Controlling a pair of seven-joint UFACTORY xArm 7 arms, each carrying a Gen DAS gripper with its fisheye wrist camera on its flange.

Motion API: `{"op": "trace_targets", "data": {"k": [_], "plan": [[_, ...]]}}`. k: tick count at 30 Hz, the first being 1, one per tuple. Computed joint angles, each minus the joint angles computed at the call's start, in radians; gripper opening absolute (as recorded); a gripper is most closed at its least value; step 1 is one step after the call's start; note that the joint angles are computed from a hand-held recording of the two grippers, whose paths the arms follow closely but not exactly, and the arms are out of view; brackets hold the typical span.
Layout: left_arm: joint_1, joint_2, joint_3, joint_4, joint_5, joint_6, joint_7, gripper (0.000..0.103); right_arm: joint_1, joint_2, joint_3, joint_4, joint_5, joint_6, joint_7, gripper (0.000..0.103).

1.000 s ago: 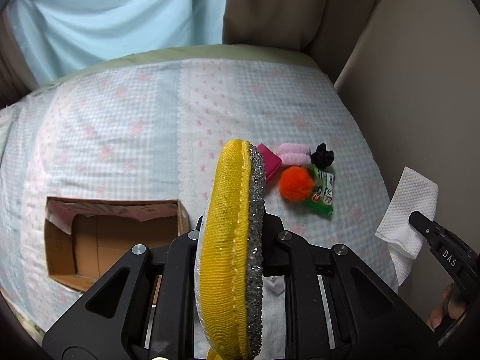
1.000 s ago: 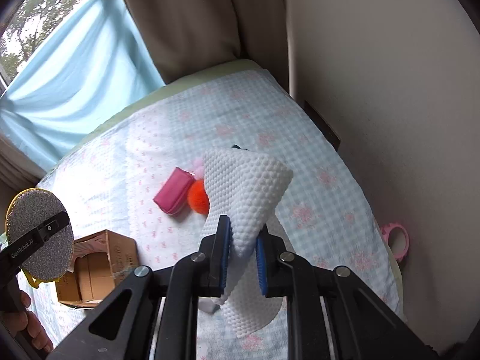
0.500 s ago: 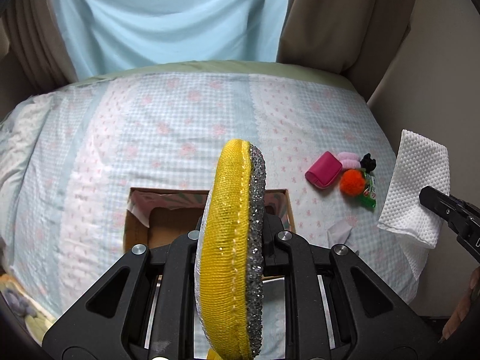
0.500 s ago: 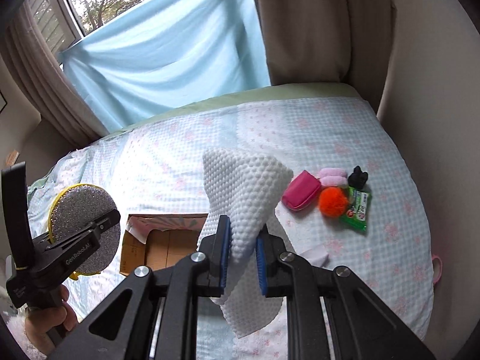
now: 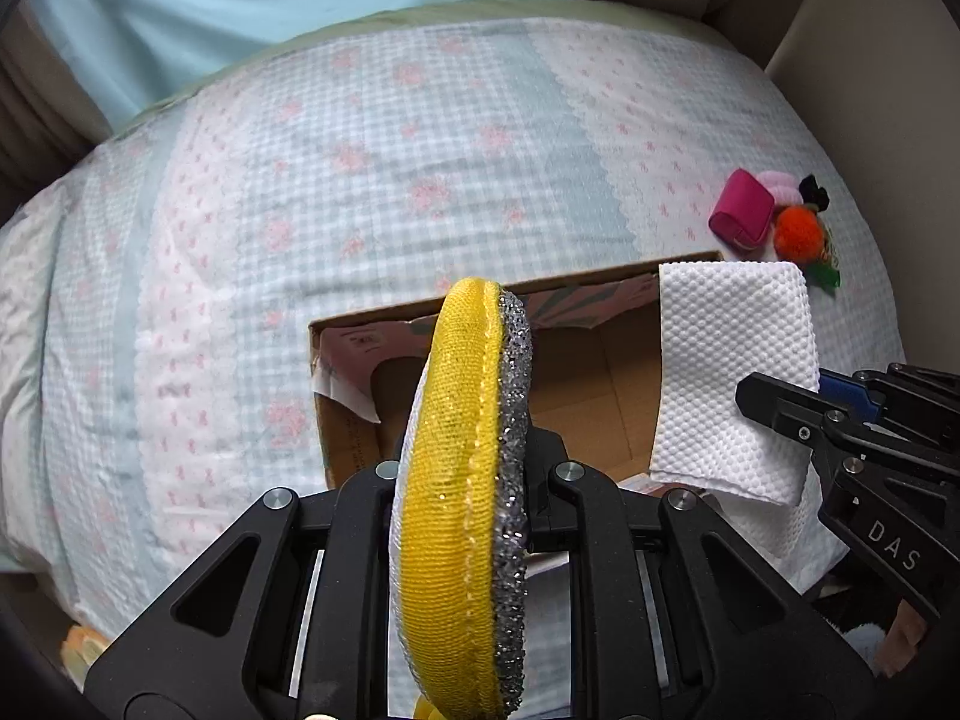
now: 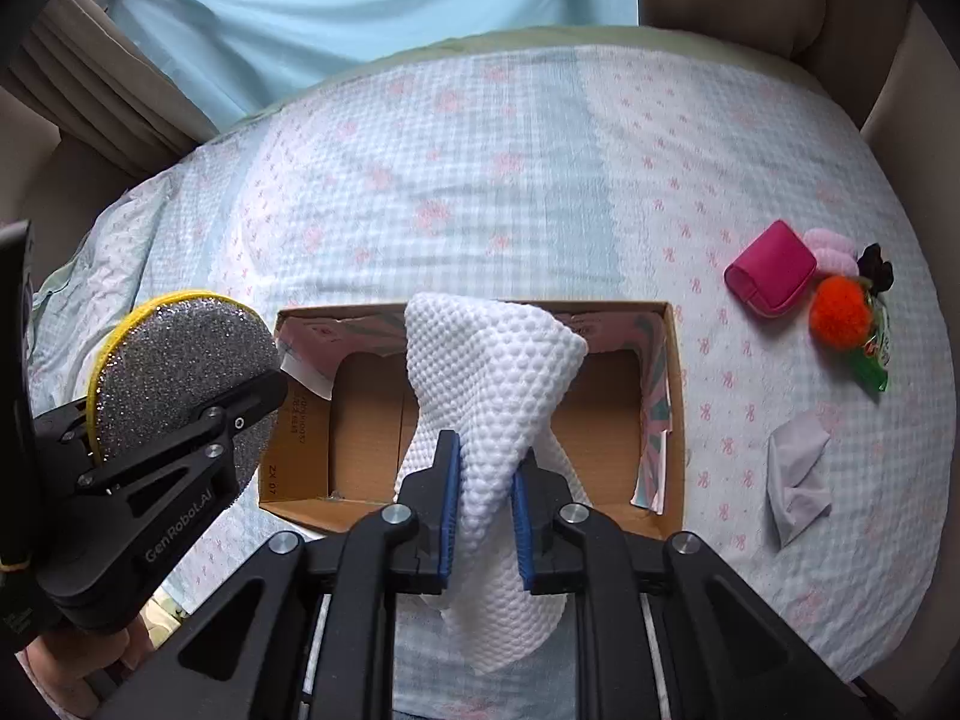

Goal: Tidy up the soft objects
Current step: 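Carry the sponge pad and white wipe over the cardboard box with both tools, then open both tools to drop the sponge pad and wipe into the box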

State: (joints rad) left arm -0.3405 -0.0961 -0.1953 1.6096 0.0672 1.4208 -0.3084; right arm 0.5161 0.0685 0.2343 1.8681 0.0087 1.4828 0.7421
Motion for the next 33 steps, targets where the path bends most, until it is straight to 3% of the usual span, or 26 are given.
{"op": "trace_targets", "data": {"k": [7, 15, 16, 18, 19, 20, 21, 22, 33], "plan": [[0.018, 0.039, 0.028, -0.095, -0.074, -0.01, 0.126, 0.014, -0.018, 0.083, -0.02, -0.011, 0.062, 0.022, 0.02, 0.015], [0.024, 0.105, 0.036, -0.066, -0.102, 0.008, 0.177, 0.015, -0.02, 0.151, -0.028, 0.011, 0.11, 0.036, 0.031, 0.015], [0.024, 0.107, 0.036, -0.064, -0.109, 0.005, 0.192, 0.02, -0.022, 0.151, -0.029, 0.002, 0.122, 0.024, 0.029, 0.015], [0.02, 0.114, 0.034, -0.059, -0.118, 0.006, 0.221, 0.071, -0.023, 0.147, -0.029, -0.018, 0.136, -0.011, 0.033, 0.016], [0.017, 0.114, 0.032, -0.059, -0.118, 0.005, 0.233, 0.1, -0.018, 0.149, -0.03, -0.02, 0.125, -0.014, 0.044, 0.021], [0.016, 0.105, 0.032, -0.072, -0.124, -0.011, 0.246, 0.103, -0.015, 0.142, -0.032, -0.034, 0.117, -0.028, 0.058, 0.045], [0.015, 0.101, 0.031, -0.082, -0.128, -0.021, 0.253, 0.103, -0.017, 0.129, -0.033, -0.058, 0.121, -0.054, 0.068, 0.091], [0.013, 0.1, 0.03, -0.085, -0.128, -0.02, 0.26, 0.103, -0.017, 0.12, -0.034, -0.074, 0.115, -0.068, 0.08, 0.103], [0.016, 0.053, 0.031, -0.115, -0.125, -0.02, 0.239, 0.103, -0.012, 0.089, -0.023, -0.087, 0.073, -0.061, 0.091, 0.103]]}}
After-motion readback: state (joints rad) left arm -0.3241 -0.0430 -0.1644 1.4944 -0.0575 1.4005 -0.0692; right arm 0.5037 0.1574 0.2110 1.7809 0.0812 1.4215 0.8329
